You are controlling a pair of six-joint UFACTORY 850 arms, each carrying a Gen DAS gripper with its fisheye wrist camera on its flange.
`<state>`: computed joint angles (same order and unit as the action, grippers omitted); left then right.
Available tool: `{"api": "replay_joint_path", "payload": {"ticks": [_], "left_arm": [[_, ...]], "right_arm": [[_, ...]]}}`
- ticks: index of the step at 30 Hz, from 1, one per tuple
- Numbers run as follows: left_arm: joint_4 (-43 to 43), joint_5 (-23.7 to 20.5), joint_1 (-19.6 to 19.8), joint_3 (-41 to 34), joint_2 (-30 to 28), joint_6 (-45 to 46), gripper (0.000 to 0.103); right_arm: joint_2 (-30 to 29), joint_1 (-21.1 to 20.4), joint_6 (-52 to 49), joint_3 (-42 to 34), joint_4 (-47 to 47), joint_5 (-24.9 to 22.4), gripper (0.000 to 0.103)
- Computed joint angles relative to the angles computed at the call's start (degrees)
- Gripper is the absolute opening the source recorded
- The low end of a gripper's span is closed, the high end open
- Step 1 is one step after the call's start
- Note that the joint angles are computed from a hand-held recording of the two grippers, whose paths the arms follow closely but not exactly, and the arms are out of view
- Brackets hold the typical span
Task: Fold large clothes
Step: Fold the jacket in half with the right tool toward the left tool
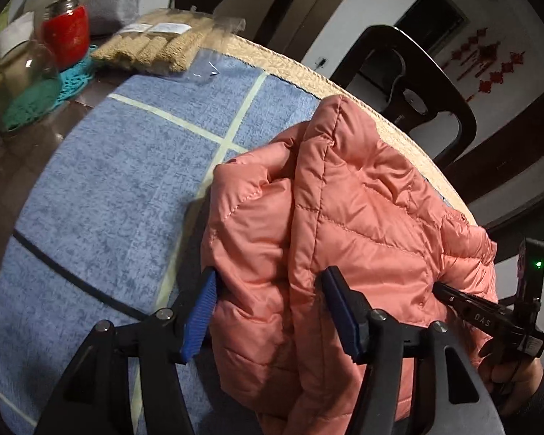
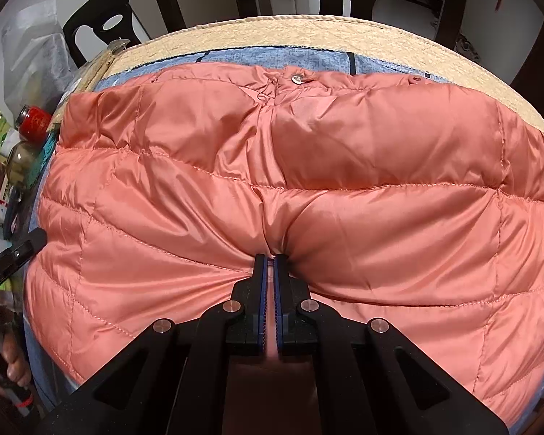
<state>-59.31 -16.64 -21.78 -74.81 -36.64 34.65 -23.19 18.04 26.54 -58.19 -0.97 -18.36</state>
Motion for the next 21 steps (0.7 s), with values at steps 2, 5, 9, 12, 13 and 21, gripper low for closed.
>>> {"api": "replay_joint_path", "payload": {"ticks": [2, 5, 9, 12, 13, 21], "left_arm": [[0.8, -0.6, -0.1, -1.0, -1.2, -1.0, 0.065], [-0.7, -0.3, -0.3, -1.3, -2.0, 0.3, 0.064], [2.3, 0.0, -0.8, -1.7, -2.4, -1.9, 0.054], [0.7, -0.5, -0.8, -1.6, -2.3, 0.0, 0.048], [-0.4, -0.7, -0.7, -1.5, -2.2, 1.0, 0.047], [-9.6, -4.1, 0.6, -0.1, -0.7, 7.9, 0.034]], "right_arm": [[-0.6, 0.1, -0.5, -0.7, -0.5, -0.6, 0.002], [-1.1, -0.6, -5.9, -1.7, 3.9, -2.2, 0.001], [1.0, -2.3, -13.1, -0.3, 14.5, -1.6, 0.003], [6.7, -0.8, -8.4, 4.2, 11.0, 1.5, 0.006], [9.2, 0.0, -8.5, 6.5, 11.7, 2.9, 0.006], [6.0, 0.9, -12.4, 7.6, 18.6, 1.8, 0.004]]}}
